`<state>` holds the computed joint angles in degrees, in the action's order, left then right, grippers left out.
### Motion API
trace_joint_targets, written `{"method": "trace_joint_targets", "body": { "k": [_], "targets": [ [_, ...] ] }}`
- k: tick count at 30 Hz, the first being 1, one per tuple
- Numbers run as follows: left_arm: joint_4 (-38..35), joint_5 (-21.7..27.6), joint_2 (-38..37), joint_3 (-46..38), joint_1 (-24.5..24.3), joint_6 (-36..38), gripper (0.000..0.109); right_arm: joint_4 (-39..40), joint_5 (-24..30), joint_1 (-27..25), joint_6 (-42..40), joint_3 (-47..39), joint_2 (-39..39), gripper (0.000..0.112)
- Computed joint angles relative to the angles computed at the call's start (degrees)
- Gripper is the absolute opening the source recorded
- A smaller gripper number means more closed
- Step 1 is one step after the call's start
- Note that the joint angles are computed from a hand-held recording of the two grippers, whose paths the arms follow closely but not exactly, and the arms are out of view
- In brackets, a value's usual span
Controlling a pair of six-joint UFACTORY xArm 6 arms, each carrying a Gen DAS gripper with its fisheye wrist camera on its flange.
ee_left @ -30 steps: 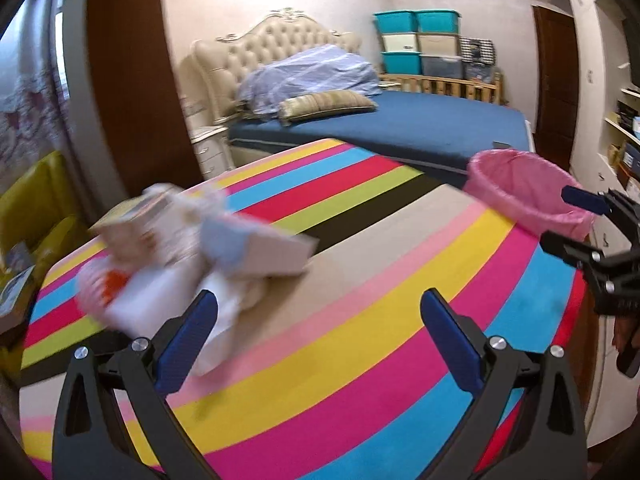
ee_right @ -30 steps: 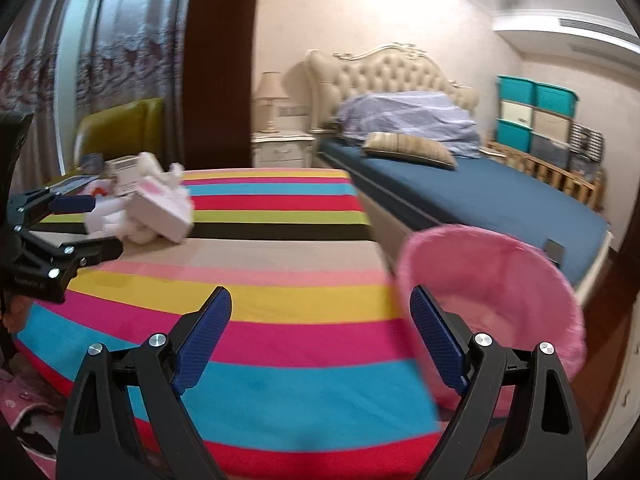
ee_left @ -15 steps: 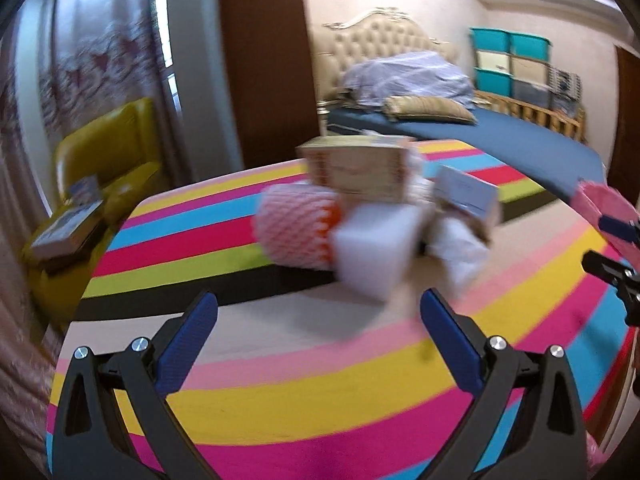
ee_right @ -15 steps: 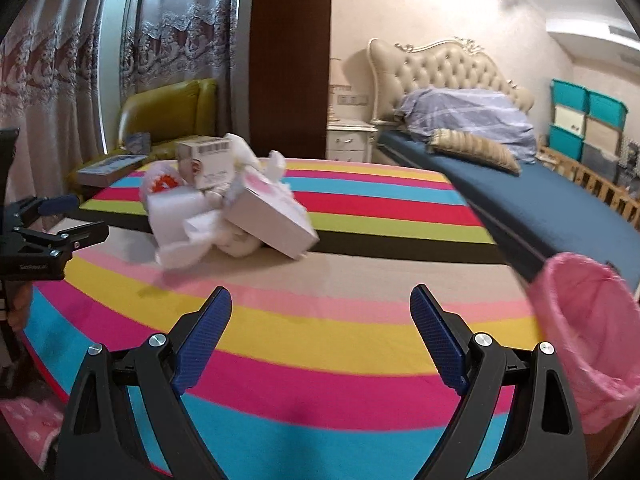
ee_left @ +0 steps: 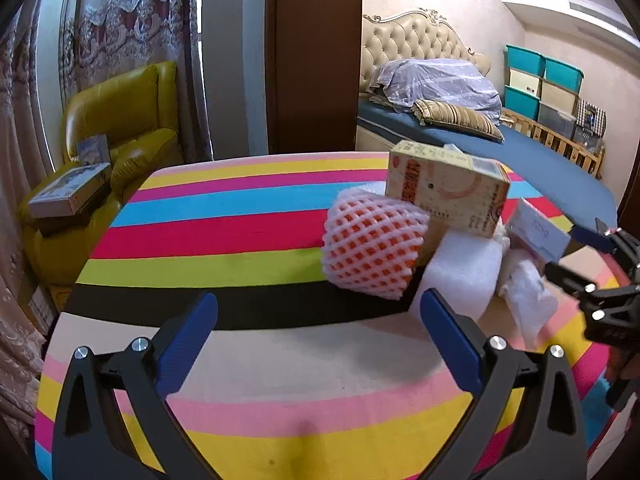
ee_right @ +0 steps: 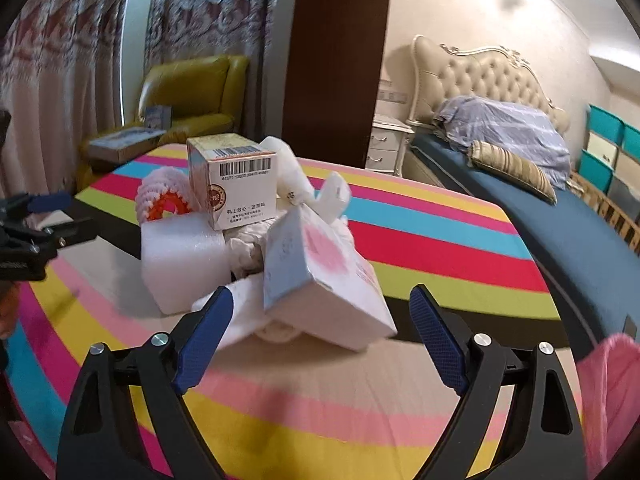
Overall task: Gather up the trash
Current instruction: 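Return to the table, grasp the white box with the right tool while the left grasps the pink foam net, then lift the white box and pink foam net from the table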
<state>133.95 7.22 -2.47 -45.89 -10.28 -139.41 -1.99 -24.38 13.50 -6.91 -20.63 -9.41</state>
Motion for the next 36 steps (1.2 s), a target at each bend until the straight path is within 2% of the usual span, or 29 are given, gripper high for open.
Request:
{"method": "trace_joint_targets", "body": {
  "k": [3,7,8,9,13,17,19,20,21,22,23,24,25,27,30,36],
  "targets": [
    [3.51,-2.8,2.3,-3.66,0.34,-4.26,0.098,6.63,0.65,2.11,-5.98,-2.13,2.38,0.068],
    [3.4,-3.78,5.0,-7.36,-0.15,-4.26,0.098,-1.06,0.84,-1.07,-0.5,-3.74,4.31,0.065],
    [1.82,-3.85,5.89,-8.31,-0.07,-2.57,0.098,-5.48,0.87,-2.63,2.82,-4.01,4.43,0.061],
    [-0.25,-3.89,6.89,-9.25,0.09,-0.49,0.098,-7.85,0.37,-3.58,4.51,-4.13,4.53,0.052],
    [-9.11,-4.62,10.69,-12.62,0.5,7.73,0.097,-9.82,-2.02,-5.15,5.56,-3.28,4.37,0.047],
    [-17.37,-3.84,13.78,-15.3,0.14,16.56,0.096,-20.44,-4.34,-10.21,15.22,-3.43,4.36,0.044],
    [-19.5,-4.82,15.67,-17.27,0.24,19.17,0.088,-25.3,-5.01,-12.35,19.7,-3.89,4.72,0.044],
    [-19.63,-6.36,17.07,-18.8,0.47,19.6,0.071,-25.72,-5.29,-12.65,20.22,-3.97,4.85,0.044],
    [-22.15,-8.05,18.39,-19.79,0.86,22.42,0.06,-26.07,-5.63,-12.92,20.64,-3.81,4.78,0.044],
    [-24.14,-7.57,18.8,-19.69,0.72,24.3,0.056,-26.54,-6.05,-13.25,21.07,-3.71,4.82,0.044],
    [-23.74,-6.32,18.29,-19.01,0.15,23.77,0.048,-26.49,-6.51,-13.4,21.09,-3.48,4.77,0.043],
    [-20.96,-5.19,17.63,-18.52,-0.56,21.32,0.045,-26.18,-6.96,-13.42,20.86,-3.13,4.63,0.043],
    [-15.78,-4.34,16.48,-17.91,-1.36,16.57,0.038,-25.9,-7.09,-13.31,20.77,-2.87,4.44,0.042],
    [-10.34,-2.0,14.03,-15.44,-2.53,10.96,0.037,-28.49,-7.14,-14.29,23.06,-2.64,3.93,0.042],
    [-9.57,1.56,9.8,-10.4,-3.52,10.45,0.037,-31.29,-7.78,-15.37,25.76,-0.86,2.11,0.04],
    [-5.0,5.3,2.79,-1.88,-4.99,6.17,0.038,-31.75,-8.14,-15.24,26.55,4.9,-3.97,0.039]
  ]
}}
